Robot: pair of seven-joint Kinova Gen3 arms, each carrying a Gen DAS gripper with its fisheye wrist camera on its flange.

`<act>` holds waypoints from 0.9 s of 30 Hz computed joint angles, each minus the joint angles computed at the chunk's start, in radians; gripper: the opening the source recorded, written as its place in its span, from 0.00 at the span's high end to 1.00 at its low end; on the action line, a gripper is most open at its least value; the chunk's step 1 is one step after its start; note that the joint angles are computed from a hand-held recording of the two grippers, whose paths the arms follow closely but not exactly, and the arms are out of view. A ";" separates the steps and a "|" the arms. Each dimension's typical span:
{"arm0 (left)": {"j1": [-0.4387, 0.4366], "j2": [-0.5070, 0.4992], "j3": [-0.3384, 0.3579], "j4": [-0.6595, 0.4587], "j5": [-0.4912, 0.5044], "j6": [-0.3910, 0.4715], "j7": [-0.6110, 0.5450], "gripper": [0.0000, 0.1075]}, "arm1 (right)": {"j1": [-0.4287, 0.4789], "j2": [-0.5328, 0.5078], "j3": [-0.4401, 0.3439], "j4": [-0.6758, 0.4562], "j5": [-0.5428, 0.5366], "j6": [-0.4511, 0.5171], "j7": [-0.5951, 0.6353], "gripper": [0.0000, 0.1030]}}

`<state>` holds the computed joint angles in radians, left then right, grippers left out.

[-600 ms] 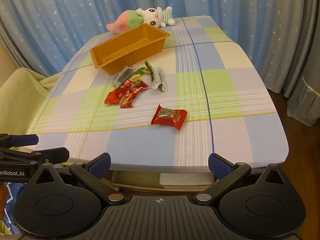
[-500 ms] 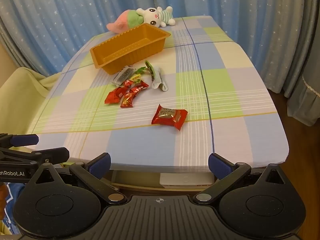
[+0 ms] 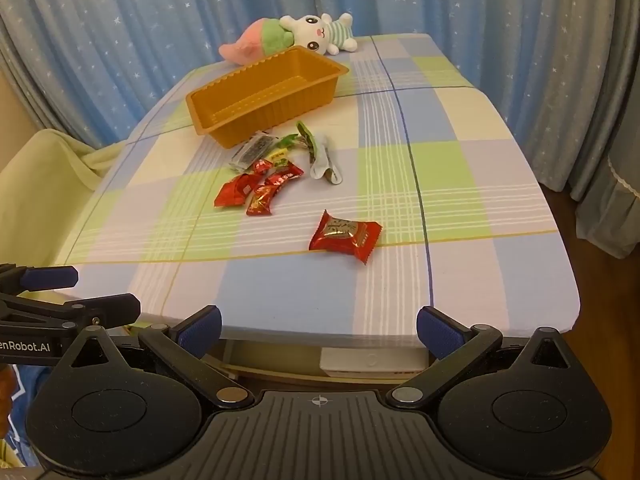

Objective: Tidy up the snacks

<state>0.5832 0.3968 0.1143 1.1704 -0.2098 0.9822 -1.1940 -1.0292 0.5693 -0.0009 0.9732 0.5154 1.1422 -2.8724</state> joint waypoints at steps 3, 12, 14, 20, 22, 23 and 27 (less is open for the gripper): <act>0.000 0.000 0.000 -0.002 0.001 0.003 -0.001 0.05 | 0.000 0.002 0.000 -0.005 0.000 0.004 0.001 0.00; 0.001 0.000 0.000 -0.002 0.000 0.003 0.000 0.05 | -0.002 0.005 0.001 -0.008 0.000 0.004 0.002 0.00; -0.004 -0.002 0.001 -0.006 0.004 0.008 -0.005 0.05 | -0.001 0.005 0.001 -0.008 -0.001 0.003 0.002 0.00; -0.007 -0.004 0.001 -0.012 0.008 0.016 -0.006 0.05 | -0.003 0.012 0.001 -0.020 -0.005 0.010 0.007 0.00; -0.008 -0.004 0.001 -0.012 0.009 0.017 -0.007 0.05 | -0.002 0.012 0.002 -0.019 -0.006 0.009 0.008 0.00; -0.008 -0.005 0.001 -0.010 0.008 0.015 -0.006 0.05 | -0.003 0.013 0.002 -0.021 -0.007 0.010 0.008 0.00; -0.010 -0.006 0.001 -0.008 0.009 0.014 -0.007 0.05 | -0.003 0.015 0.003 -0.024 -0.008 0.011 0.009 0.00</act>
<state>0.5737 0.3904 0.1157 1.1626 -0.2008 0.9960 -1.2013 -1.0326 0.5841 0.0021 0.9490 0.5073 1.1536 -2.8637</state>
